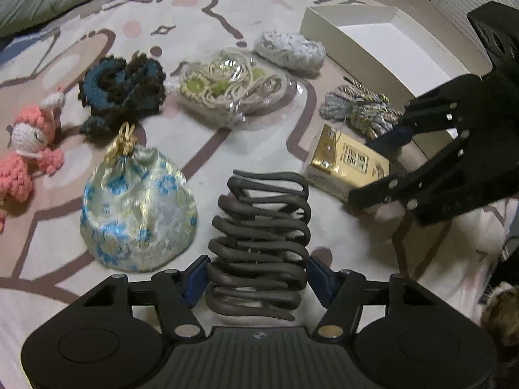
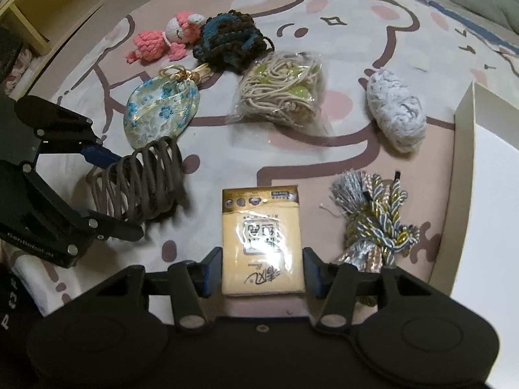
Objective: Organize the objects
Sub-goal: 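Grasp the dark brown hair claw with the left tool while the right tool grasps the gold tissue pack, then lift the hair claw and tissue pack and carry both toward the white box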
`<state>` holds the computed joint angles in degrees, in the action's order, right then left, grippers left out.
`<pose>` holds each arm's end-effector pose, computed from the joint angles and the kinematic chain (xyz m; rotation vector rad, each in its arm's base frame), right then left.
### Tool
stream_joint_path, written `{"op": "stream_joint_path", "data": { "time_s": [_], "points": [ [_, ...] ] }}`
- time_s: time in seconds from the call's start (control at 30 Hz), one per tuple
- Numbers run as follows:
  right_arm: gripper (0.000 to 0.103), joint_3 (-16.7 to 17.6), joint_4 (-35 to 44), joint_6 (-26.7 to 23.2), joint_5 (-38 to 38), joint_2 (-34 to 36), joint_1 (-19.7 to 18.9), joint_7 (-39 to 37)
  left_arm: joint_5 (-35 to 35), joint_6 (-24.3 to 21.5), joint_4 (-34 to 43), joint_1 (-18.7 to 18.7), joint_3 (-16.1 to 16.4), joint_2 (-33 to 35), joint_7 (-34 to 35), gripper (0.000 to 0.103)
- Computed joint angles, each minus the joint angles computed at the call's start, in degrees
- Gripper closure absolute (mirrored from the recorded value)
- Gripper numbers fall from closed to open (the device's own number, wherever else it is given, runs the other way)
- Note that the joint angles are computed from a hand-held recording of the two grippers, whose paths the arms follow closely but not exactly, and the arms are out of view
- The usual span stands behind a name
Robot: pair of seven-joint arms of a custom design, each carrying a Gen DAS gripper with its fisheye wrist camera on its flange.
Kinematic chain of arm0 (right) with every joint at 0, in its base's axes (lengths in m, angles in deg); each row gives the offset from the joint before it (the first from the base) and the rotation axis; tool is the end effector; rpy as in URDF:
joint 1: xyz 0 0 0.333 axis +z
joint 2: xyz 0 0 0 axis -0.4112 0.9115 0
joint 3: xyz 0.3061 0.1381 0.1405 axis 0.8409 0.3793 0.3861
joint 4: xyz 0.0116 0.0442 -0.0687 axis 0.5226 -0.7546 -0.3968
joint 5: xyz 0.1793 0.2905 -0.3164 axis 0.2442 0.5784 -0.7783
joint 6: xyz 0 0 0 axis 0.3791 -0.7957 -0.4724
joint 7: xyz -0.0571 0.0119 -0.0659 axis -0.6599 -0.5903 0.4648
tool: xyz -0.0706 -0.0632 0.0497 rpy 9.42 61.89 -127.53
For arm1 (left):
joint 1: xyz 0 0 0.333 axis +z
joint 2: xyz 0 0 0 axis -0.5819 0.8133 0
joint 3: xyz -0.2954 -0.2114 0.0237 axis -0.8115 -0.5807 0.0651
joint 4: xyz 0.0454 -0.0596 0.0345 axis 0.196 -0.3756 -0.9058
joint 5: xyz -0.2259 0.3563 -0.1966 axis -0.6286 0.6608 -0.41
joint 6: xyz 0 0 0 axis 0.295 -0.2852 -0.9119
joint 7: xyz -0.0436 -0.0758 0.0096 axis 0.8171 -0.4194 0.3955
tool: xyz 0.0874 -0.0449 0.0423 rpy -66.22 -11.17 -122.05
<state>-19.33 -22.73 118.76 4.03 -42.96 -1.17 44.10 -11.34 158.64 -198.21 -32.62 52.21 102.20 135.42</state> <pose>0.6575 0.3549 0.3285 -2.3446 1.4530 -0.0350 0.6812 -0.1133 0.3467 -1.4056 2.7332 -0.5453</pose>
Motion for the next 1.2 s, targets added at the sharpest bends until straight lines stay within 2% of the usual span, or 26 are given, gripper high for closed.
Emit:
{"op": "stream_joint_path", "data": {
  "time_s": [0.1,0.17,0.23,0.27,0.3,0.4,0.47,0.93,1.2],
  "points": [
    [0.048,-0.4,-0.2,1.6,-0.4,0.1,0.6,1.4,2.4,3.6,-0.5,-1.4,0.3,0.3,-2.7,0.027],
    [0.047,-0.9,-0.3,2.6,-1.4,0.4,1.2,2.3,4.4,5.1,-0.6,-2.1,0.3,0.6,-4.3,0.027],
    [0.047,-1.2,0.0,2.7,-2.2,0.8,1.5,3.2,5.6,5.6,-0.5,-2.3,0.1,0.9,-5.5,0.029],
    [0.048,-1.4,0.1,2.8,-2.6,1.0,1.7,3.7,6.0,5.0,-0.2,-2.3,0.0,1.1,-6.0,0.036],
    [0.05,-1.3,0.2,2.9,-2.7,1.1,1.6,3.8,6.5,4.5,-0.1,-2.3,0.0,1.1,-6.7,0.037],
    [0.051,-1.2,-0.3,4.0,-2.9,0.9,1.5,4.0,6.6,4.5,-0.2,-2.1,-0.2,0.7,-7.9,0.038],
    [0.051,-1.2,-0.9,5.1,-3.0,0.5,1.5,4.1,6.4,6.3,-1.1,-2.1,-0.2,-0.1,-8.9,0.038],
    [0.051,-2.1,-6.8,16.9,-3.4,-5.5,2.6,9.0,-0.9,18.0,-6.1,-1.5,-0.7,-5.7,-15.4,0.038],
    [0.051,-6.3,-10.8,23.3,-9.6,-9.2,6.3,17.5,-6.7,24.1,-9.7,-2.2,-0.7,-9.8,-15.3,0.038]
  ]
}}
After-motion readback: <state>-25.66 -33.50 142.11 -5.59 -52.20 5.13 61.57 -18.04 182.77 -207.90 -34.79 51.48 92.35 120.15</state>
